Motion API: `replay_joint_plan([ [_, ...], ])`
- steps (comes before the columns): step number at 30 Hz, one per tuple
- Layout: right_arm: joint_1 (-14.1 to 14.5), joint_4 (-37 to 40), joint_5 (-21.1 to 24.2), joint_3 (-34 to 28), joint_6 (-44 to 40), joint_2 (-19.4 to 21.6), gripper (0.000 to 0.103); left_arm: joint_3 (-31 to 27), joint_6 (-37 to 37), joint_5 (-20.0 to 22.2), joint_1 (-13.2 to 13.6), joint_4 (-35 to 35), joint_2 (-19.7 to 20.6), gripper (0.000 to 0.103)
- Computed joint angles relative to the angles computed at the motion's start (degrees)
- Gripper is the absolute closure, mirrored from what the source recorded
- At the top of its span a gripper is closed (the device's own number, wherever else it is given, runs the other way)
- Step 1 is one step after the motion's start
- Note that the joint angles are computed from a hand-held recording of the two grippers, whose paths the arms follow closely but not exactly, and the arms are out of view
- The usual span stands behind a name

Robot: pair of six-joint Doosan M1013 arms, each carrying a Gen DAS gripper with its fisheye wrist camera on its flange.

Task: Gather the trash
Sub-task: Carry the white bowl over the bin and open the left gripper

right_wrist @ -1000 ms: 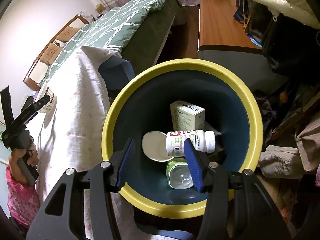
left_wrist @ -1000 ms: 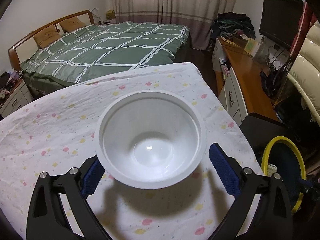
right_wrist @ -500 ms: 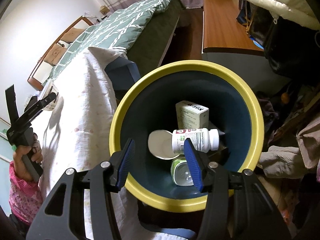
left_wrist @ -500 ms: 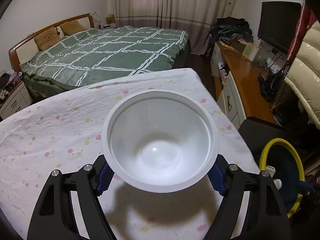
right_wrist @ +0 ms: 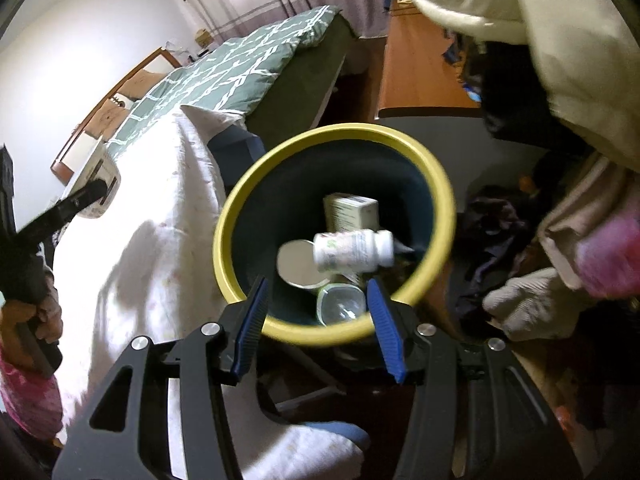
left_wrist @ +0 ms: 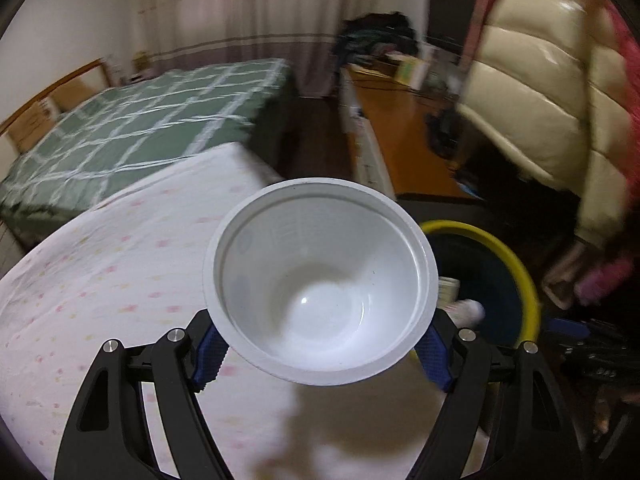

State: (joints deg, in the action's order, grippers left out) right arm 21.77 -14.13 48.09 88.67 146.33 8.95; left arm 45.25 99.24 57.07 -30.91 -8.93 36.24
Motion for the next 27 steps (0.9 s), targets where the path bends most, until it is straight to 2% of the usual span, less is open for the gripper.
replay_joint_plan([
  [9,1.9,-5.8,0.3,4.8,6.7,-4.8,0.054,-4.5,4.8,7.3,-5.4,-2.6,2.7,0.025],
  [11,2.2,-6.4,0.4,5.6,7.7,-5.6,0.054,-6.1,4.2,8.6,-6.7,-1.7,4.0,0.025],
  [16,2.9,-8.0,1.0,7.3,10.8,-7.3,0.053,-12.2,2.8,11.8,-8.0,-0.7,8.5,0.025],
  [19,3.3,-9.2,1.7,7.3,12.0,-7.6,0.048,-13.2,1.2,12.1,-8.4,1.6,9.3,0.014],
  [22,4.1,-10.6,2.1,7.2,13.0,-7.6,0.047,-11.5,0.9,11.3,-7.9,1.5,8.1,0.013],
  [24,4.8,-11.3,2.2,7.0,13.5,-7.5,0.047,-8.2,1.3,10.0,-7.0,0.2,5.7,0.013],
  [27,6.2,-11.7,2.2,6.4,13.1,-7.1,0.047,-1.0,2.3,5.6,-5.1,-2.7,0.4,0.01],
])
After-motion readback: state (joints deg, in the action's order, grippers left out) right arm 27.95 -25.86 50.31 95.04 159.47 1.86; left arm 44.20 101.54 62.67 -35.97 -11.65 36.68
